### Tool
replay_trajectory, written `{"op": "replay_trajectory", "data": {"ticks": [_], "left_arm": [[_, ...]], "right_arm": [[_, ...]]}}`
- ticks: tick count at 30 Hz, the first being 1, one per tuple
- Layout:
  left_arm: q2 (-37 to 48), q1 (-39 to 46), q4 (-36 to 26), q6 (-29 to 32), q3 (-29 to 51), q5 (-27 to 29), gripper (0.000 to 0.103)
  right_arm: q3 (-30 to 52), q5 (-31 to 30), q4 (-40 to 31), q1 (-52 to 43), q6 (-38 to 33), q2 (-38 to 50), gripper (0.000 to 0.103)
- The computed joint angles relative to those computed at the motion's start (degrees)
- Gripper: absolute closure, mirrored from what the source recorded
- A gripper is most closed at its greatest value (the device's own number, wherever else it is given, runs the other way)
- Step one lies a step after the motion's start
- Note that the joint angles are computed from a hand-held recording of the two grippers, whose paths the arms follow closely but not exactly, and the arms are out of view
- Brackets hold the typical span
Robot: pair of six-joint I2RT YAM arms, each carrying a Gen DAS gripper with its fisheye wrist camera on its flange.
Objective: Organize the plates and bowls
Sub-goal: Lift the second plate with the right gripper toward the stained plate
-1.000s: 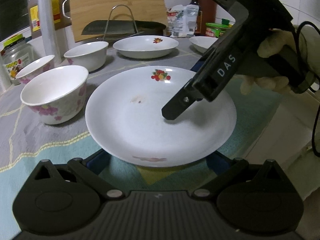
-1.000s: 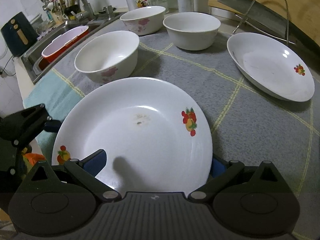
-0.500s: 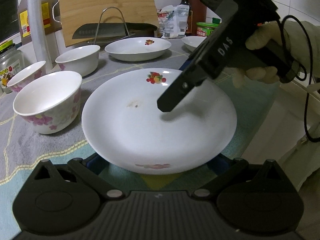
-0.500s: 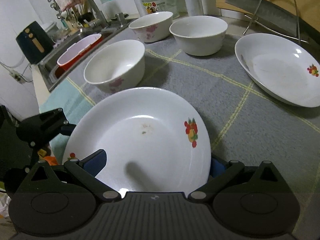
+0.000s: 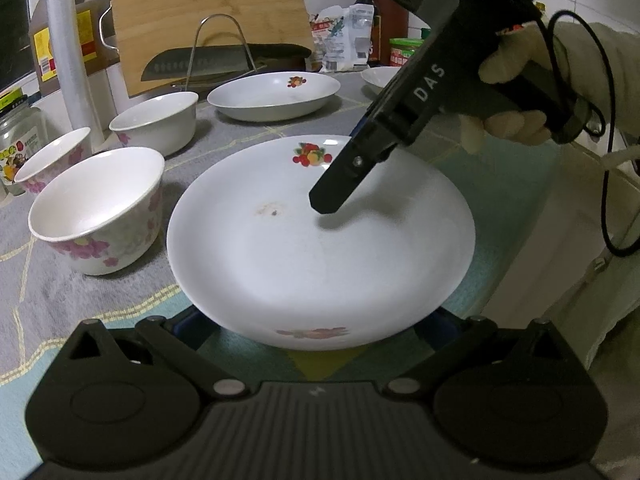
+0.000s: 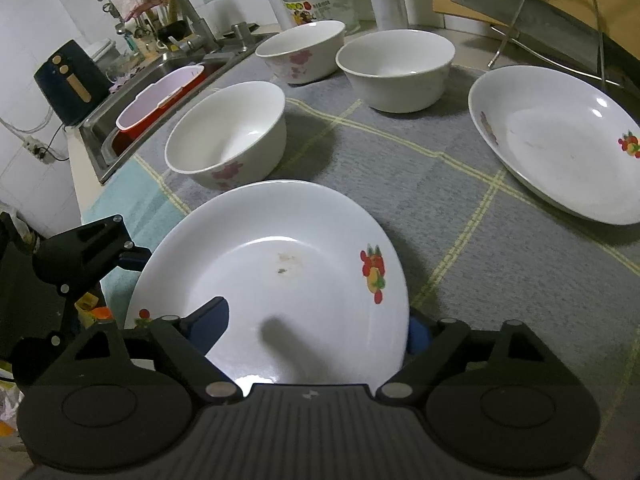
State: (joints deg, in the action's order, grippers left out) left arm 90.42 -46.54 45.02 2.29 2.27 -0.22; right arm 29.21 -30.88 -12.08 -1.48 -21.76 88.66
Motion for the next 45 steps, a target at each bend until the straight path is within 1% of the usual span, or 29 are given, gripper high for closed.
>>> {"op": "replay_trajectory", "data": {"ticks": [6,17,22,27,37,45], "left_arm": [[-0.21,0.35,-0.37,1.42,0.09,-0.07,0.000],[-0.43,2.27,-0.44,3.76,-0.02,1.75,0.000],[-1.13,1.93,-1.91,3.69,0.45,1.52,0.000],[-1.89,0.82,-2.73,3.68,0.54,0.29,0.001],[-5.11,0.03,-7.51,1.79,1.73,-0.25,0.001],[-7.04,-2.68,-11.72,-0.37,4.00,-2.47,0.001]], "right_arm": [[3.86,0.14,-5.08,-0.12,1.80,1.89,0.014],[5.36,1.87,-7.82,1.22,1.44,2.17,0.015],[7.33,-0.11,-10.52,-0.45,0.45,3.74,0.015],[7.16,0.56,-10.98,-0.16,-0.58,3.21,0.015],[7.97,-0.31,-12.99,-1.17,-2.93,2.53,0.015],[9.10,-1.56,-16.36,-4.56,-7.71,2.13,0.015]]}}
